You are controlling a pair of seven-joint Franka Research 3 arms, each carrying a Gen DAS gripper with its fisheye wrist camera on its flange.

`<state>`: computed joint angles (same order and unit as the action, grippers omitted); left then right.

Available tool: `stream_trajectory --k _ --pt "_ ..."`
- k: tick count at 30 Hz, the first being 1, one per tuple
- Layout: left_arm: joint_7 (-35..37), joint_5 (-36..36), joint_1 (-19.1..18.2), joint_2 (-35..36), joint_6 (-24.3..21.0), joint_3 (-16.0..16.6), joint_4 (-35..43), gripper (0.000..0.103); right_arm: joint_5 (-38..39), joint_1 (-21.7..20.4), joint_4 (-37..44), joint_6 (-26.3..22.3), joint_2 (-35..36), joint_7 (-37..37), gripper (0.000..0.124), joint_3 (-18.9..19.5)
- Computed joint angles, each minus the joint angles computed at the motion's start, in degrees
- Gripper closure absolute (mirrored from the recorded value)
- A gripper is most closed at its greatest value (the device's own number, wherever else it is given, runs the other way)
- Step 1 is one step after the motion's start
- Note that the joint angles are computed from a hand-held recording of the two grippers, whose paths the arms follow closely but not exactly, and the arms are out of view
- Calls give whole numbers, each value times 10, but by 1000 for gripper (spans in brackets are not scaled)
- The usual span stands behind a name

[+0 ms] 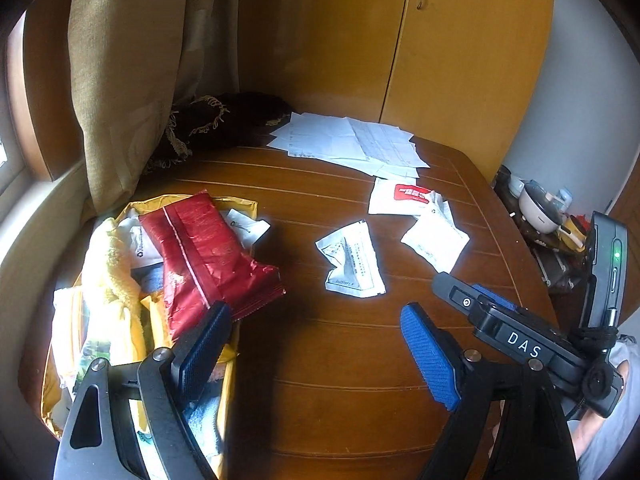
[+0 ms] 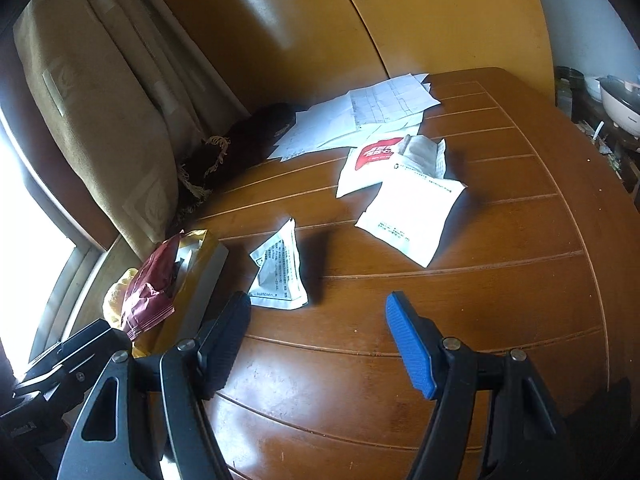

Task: Organize soft objects
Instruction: 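Grasp the white printed sheet with the left gripper while the right grasps a white packet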

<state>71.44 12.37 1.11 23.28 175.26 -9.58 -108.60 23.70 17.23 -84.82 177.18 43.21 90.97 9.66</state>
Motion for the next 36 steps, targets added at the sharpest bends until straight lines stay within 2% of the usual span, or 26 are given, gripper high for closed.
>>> stream_trajectory --k 4,7,14,19,23,24,25,26,27,29,33,36 --pt "13 -11 2 34 -41 -16 54 14 3 -6 6 0 6 2 54 0" --pt "13 -14 -10 52 -62 -12 87 14 1 0 11 -5 10 12 54 -14" --pt "4 -17 -36 105 -118 -2 174 14 13 -24 9 0 17 4 54 17" --pt "-26 4 -72 167 -184 28 271 14 21 0 9 -18 16 56 54 -26" --pt "-42 11 -86 241 -268 39 386 27 28 -29 5 -13 18 43 54 11" --pt "-47 15 -91 258 -292 44 414 36 28 -27 4 -13 17 44 54 8" --pt "-44 15 -91 271 -301 41 432 42 28 -29 2 -11 16 42 54 11" --pt "-41 15 -91 284 -318 40 452 54 30 -36 1 -8 17 36 54 21" --pt "-42 14 -93 293 -340 41 468 71 32 -38 1 -6 17 33 54 24" --pt "-41 5 -84 290 -332 33 455 77 34 -37 0 -2 17 33 54 23" --pt "-38 -7 -62 241 -264 18 363 86 44 -60 -3 12 20 14 54 53" --pt "-15 -28 -35 189 -204 -9 271 87 51 -77 -5 22 22 -6 54 78"
